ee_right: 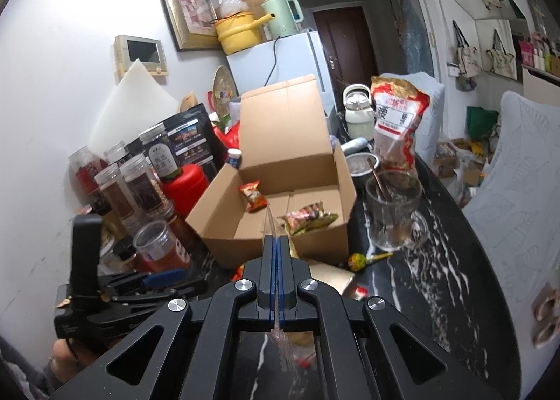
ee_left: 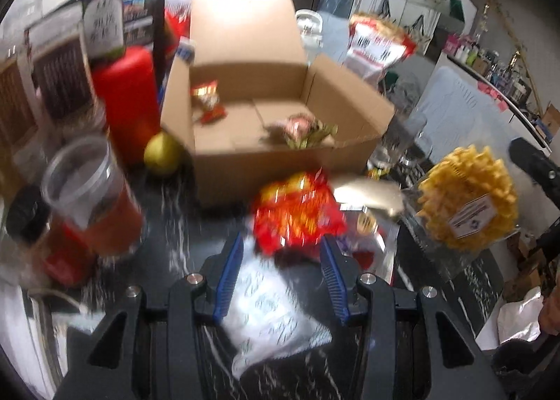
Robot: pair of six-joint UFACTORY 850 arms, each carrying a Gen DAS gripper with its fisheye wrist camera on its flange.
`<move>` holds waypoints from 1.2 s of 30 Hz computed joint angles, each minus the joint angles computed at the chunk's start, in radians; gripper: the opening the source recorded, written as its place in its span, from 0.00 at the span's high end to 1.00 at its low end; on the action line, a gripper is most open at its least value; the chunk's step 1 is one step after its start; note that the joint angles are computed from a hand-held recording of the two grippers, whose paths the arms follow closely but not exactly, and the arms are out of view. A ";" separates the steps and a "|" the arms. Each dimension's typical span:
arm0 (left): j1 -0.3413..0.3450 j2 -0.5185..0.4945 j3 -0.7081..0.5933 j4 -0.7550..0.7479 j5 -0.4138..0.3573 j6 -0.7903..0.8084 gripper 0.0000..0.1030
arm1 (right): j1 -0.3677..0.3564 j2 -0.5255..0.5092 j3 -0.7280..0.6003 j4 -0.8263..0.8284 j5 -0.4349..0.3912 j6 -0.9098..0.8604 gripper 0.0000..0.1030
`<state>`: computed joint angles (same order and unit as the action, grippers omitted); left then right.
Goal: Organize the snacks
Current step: 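Carry the white pouch with the left tool while the right tool carries the waffle toward the box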
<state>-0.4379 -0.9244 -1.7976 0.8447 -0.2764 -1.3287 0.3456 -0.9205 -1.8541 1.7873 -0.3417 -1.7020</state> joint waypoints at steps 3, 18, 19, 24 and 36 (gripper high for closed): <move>0.001 -0.004 0.015 -0.137 -0.002 0.117 0.56 | 0.002 0.019 0.041 0.031 -0.005 -0.024 0.99; -0.003 -0.108 -0.076 -0.300 -0.097 0.239 0.07 | 0.005 0.058 0.153 0.124 -0.033 -0.080 0.99; -0.002 -0.118 -0.091 -0.338 -0.106 0.273 0.07 | 0.006 0.058 0.154 0.122 -0.032 -0.076 0.99; 0.003 -0.145 -0.114 -0.426 -0.115 0.335 0.07 | 0.005 0.057 0.159 0.113 -0.024 -0.058 0.99; -0.027 -0.166 -0.143 -0.231 -0.207 0.175 0.13 | 0.004 0.040 0.150 0.084 -0.039 -0.021 0.99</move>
<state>-0.4651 -1.0903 -1.9408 0.6133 -0.4830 -1.1538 0.3499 -0.8804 -1.7044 1.8715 -0.3809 -1.7231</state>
